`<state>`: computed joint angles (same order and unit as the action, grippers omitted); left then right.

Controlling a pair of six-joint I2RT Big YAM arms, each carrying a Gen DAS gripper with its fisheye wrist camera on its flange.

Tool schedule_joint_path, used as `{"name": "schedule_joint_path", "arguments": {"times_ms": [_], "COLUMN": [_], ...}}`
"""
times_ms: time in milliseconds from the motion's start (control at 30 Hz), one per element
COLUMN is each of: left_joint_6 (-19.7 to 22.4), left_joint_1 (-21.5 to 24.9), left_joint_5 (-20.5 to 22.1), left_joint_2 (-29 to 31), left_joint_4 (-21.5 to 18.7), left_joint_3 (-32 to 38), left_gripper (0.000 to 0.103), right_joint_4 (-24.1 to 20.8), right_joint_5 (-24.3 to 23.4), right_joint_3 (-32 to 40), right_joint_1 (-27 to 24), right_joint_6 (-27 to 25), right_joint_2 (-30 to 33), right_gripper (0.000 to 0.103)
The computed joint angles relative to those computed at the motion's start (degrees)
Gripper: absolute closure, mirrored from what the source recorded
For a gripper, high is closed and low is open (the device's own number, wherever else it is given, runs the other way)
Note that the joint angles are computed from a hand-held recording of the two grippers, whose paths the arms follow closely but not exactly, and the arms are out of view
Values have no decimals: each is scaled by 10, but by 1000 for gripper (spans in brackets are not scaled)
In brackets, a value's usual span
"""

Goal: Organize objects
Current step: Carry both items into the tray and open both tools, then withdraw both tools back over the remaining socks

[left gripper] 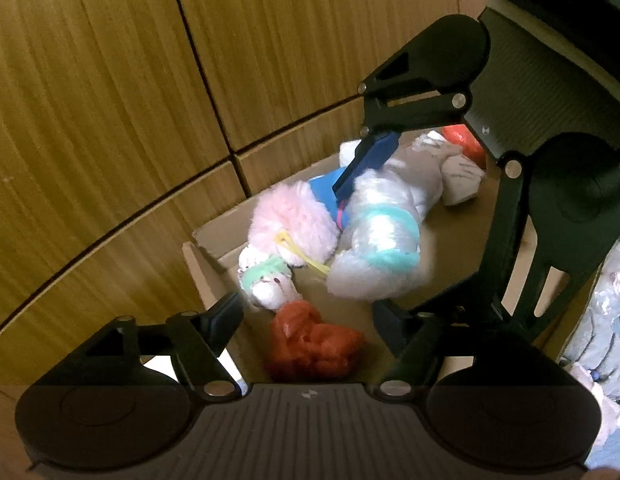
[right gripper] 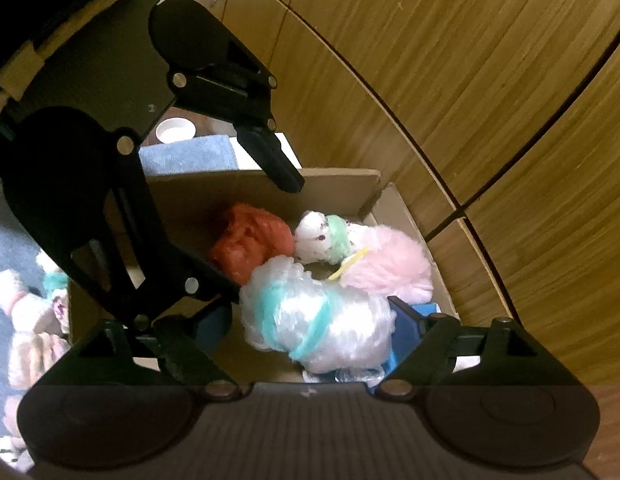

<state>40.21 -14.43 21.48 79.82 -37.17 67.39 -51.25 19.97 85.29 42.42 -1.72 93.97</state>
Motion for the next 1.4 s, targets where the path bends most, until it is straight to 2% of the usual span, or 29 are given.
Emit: {"name": "schedule_joint_path", "arguments": {"times_ms": [133,300,567,867,1000,1133,1267,1400], "left_joint_6": [-9,-46,-83,-113,-125,-142,-155,-181], "left_joint_1": [4,19,32,32,27,24,25,23], "left_joint_5": [-4,25,29,37,34,38,37,38], "left_joint_2": [-6,-24,-62,-146,-178,-232,-298,-369], "left_joint_4": [-7,-14,-18,-21,-32,-38,-35,-44], "left_joint_3": [4,4,-13,-47,-61,-95,-151,-212], "left_gripper": [21,17,17,14,14,13,13,12], "right_joint_4": [-6,-8,-17,-12,-24,-42,-104,-167], "right_joint_5": [4,12,40,103,135,197,274,317], "right_joint_3": [10,11,7,-42,-65,-99,-128,-161], "right_joint_1": [1,4,16,64,92,143,209,271], "right_joint_6": [-4,10,40,132,188,256,387,547], "right_joint_2": [3,-9,-36,-127,-168,-209,-231,-240], "right_gripper": [19,20,20,19,17,12,9,9]}}
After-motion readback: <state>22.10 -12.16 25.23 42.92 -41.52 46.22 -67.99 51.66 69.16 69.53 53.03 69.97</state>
